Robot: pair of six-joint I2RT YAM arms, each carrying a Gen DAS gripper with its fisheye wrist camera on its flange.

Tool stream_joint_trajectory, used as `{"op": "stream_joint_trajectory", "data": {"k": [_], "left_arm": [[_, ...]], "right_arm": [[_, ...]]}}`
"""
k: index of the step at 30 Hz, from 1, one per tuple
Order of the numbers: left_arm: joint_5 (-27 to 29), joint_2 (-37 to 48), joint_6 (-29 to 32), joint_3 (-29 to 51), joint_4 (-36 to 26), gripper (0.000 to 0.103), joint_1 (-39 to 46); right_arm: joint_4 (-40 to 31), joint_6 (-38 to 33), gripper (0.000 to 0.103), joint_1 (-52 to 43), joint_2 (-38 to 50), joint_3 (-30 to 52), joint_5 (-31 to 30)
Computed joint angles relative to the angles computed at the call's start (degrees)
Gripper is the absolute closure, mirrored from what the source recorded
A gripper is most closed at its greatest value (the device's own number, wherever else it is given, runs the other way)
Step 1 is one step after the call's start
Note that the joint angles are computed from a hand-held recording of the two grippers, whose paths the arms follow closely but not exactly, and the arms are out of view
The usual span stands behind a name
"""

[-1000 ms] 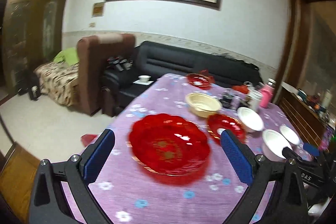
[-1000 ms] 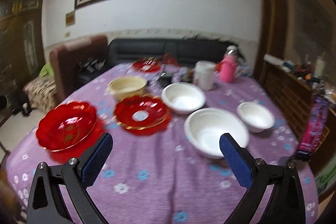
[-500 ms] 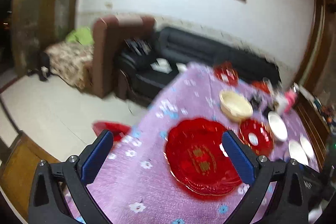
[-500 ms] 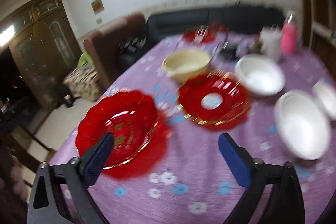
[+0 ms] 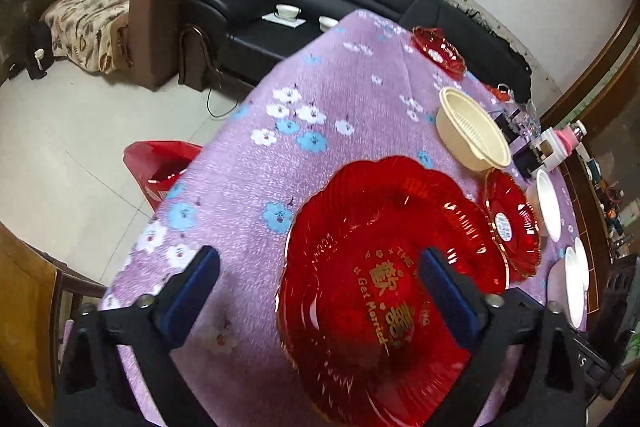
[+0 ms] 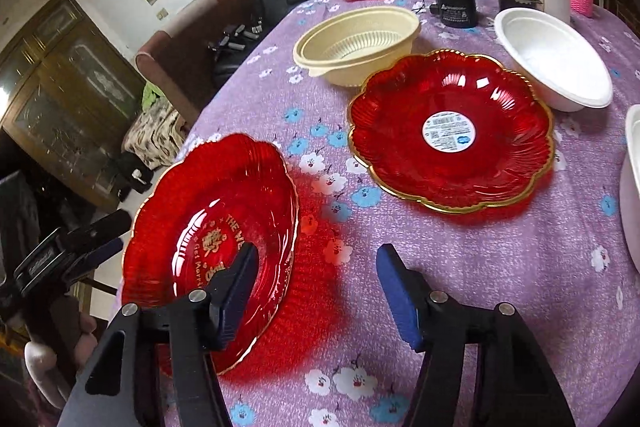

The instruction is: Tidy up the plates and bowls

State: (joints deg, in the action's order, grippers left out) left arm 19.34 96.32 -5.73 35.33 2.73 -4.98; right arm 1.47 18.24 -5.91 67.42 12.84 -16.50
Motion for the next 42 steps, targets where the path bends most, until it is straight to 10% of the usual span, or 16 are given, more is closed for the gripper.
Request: {"op": "stream_joint_trajectory", "data": {"k": [10,18,33,42], "left_arm": [[-3.3,4.6,1.13,2.66,-0.47,0.033,-3.8],[-9.31,3.5,1.42,0.83,0.71,0.076,-6.12],[-7.31,-14.73,1.26,-7.93,-1.56,0.078,-3.25],[-8.02,-9.94,0.35,-12.08,4.79,0.078,-3.27]], "right_arm": [[7.73,3.25,0.046,8.64,10.14,1.65,5.02],[9.18,3.65,0.069,11.01,13.45,2.66,7.46],[1.88,3.44,0.082,11.29,-3.03,-1.5,6.99],[2.01,5.95,0.082,21.47,-5.26,-5.07,17.14]]}}
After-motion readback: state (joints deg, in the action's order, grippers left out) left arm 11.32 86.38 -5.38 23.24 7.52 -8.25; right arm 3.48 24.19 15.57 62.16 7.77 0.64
